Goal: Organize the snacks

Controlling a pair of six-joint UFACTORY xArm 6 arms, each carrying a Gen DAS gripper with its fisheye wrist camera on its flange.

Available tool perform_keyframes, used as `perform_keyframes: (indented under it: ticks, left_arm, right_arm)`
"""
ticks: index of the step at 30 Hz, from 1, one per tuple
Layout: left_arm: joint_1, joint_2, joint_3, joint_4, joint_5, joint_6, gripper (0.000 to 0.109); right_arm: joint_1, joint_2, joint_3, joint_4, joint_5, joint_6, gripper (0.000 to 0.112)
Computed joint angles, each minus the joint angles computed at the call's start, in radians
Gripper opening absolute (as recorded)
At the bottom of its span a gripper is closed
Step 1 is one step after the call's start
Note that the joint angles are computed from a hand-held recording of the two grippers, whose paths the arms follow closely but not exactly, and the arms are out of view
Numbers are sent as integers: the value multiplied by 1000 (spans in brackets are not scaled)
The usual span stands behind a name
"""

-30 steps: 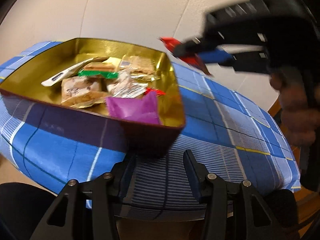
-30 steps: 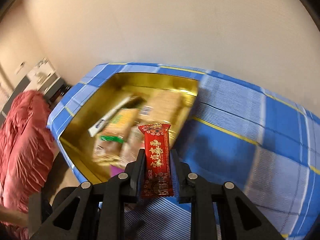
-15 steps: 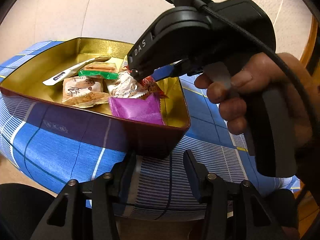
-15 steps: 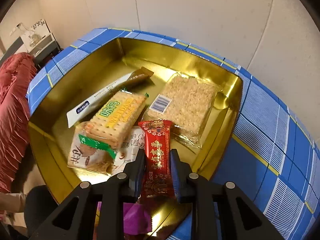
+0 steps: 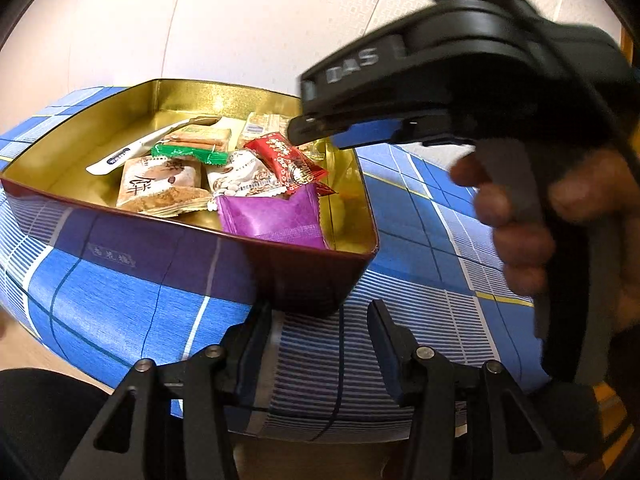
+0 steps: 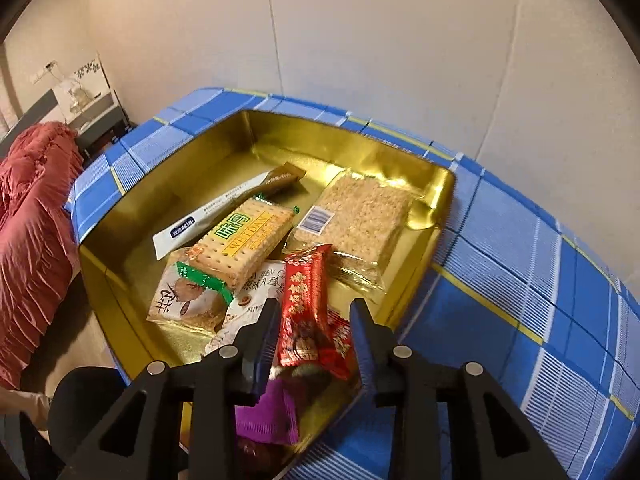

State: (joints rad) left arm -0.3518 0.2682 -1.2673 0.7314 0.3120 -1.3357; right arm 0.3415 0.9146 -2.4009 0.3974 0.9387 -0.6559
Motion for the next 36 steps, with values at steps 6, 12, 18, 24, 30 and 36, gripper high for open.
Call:
perform_keyframes:
  ticks: [6,12,18,24,30,36]
  left_arm:
    - [-6,5,-10,11,17,2,54]
    - [-22,8,-26,29,62,6,55]
    - [-47,-23,-24,96,139,-47,61]
    - [-81,-94,9,164,267,-106,69]
    - [-78,-160,42,197,341,-148,79]
    - [-66,-181,42,220,396,-161,83]
  right_arm:
    - [-18,-224,384,110,-233,-98,36]
    - [-29,-366,642,157,-434,-125,36]
    - [-38,-463,833,153,-618,-64,36]
    - [-54,-523,961,55,-733,101,39]
    - [-55,-589,1109,-144,-853,299,39]
    - [-42,-629,1169,-147,-883,325,39]
